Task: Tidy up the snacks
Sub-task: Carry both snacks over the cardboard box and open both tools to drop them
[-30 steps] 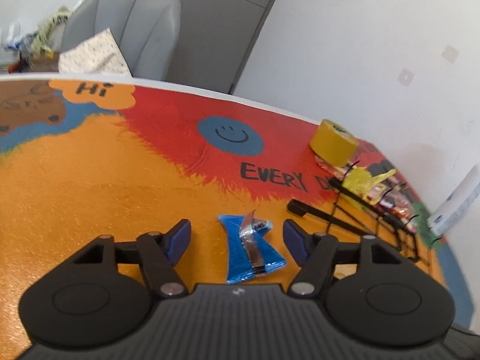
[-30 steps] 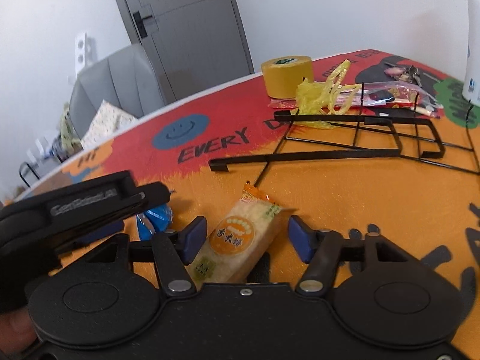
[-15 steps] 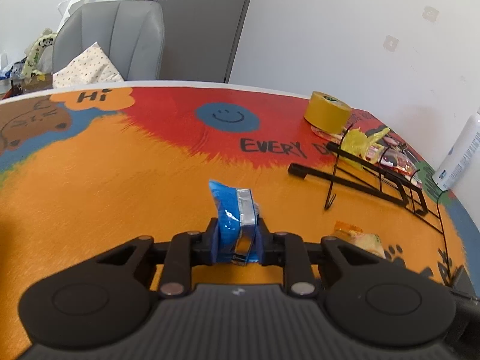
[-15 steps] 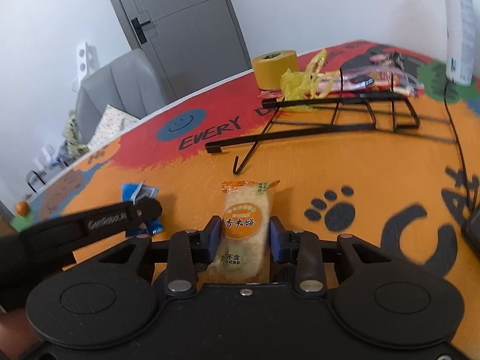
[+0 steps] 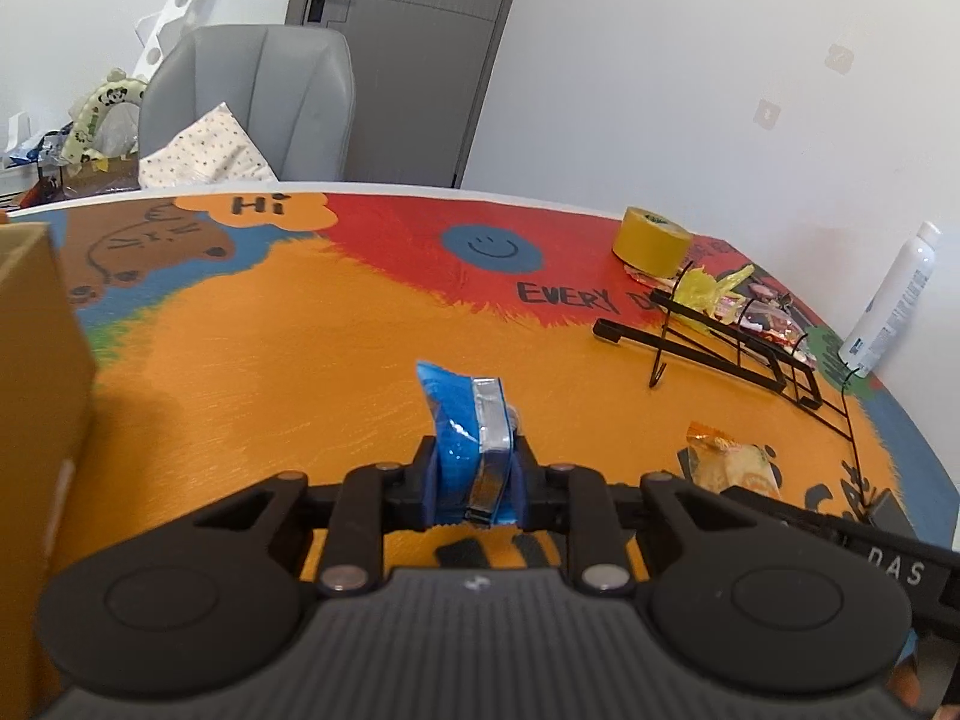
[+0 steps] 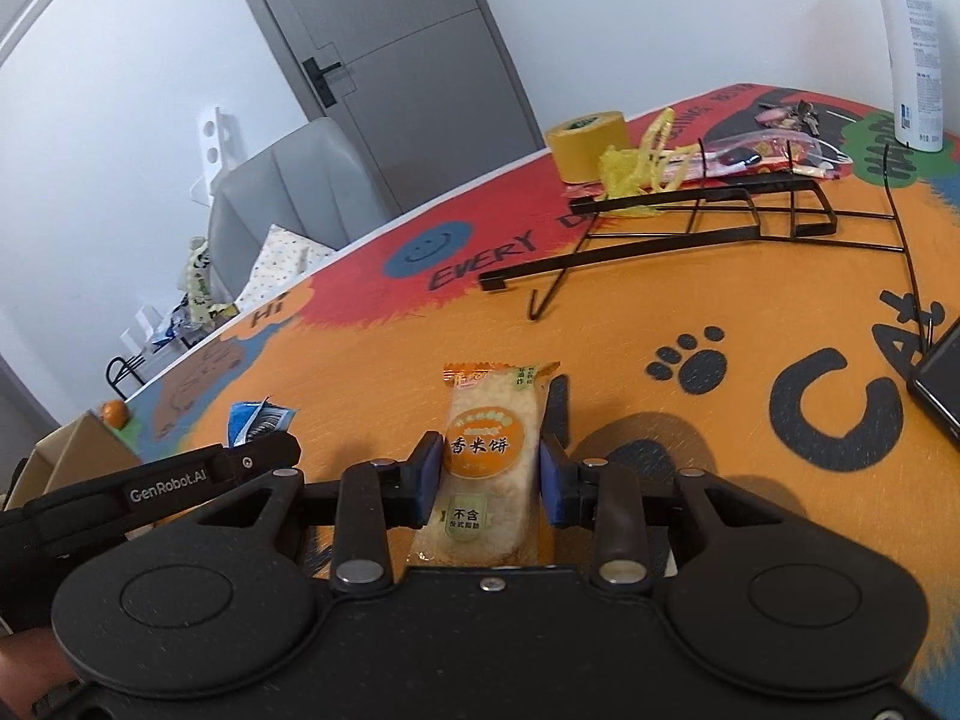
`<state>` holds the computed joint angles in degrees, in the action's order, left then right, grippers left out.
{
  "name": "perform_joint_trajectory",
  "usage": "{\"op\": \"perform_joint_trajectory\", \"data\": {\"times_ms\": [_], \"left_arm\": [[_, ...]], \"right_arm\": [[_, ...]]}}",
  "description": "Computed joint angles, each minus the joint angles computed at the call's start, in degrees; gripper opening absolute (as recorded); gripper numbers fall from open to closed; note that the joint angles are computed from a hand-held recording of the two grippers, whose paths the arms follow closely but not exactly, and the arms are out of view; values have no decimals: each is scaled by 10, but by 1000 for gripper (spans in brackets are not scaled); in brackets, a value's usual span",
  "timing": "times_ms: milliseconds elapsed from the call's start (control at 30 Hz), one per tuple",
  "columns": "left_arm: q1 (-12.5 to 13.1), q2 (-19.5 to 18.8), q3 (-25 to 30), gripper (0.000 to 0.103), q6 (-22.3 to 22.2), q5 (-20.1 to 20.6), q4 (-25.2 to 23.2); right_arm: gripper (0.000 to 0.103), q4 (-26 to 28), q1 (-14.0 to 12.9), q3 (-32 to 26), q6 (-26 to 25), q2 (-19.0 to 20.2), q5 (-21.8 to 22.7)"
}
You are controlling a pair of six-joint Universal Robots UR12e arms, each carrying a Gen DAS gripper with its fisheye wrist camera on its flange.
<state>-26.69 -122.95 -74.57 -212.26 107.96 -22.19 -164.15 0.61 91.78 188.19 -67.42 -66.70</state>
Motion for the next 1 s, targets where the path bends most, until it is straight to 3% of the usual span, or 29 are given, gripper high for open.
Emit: {"op": "perform_joint_trajectory", "data": {"times_ms": [733, 1000], "left_arm": [[-9, 95, -87, 22, 19, 55, 50], [-8, 124, -110, 22, 15, 51, 60]], "right_arm": [[32, -55, 17, 17, 5, -40, 63], [32, -64, 22, 15, 1, -45, 79]]}}
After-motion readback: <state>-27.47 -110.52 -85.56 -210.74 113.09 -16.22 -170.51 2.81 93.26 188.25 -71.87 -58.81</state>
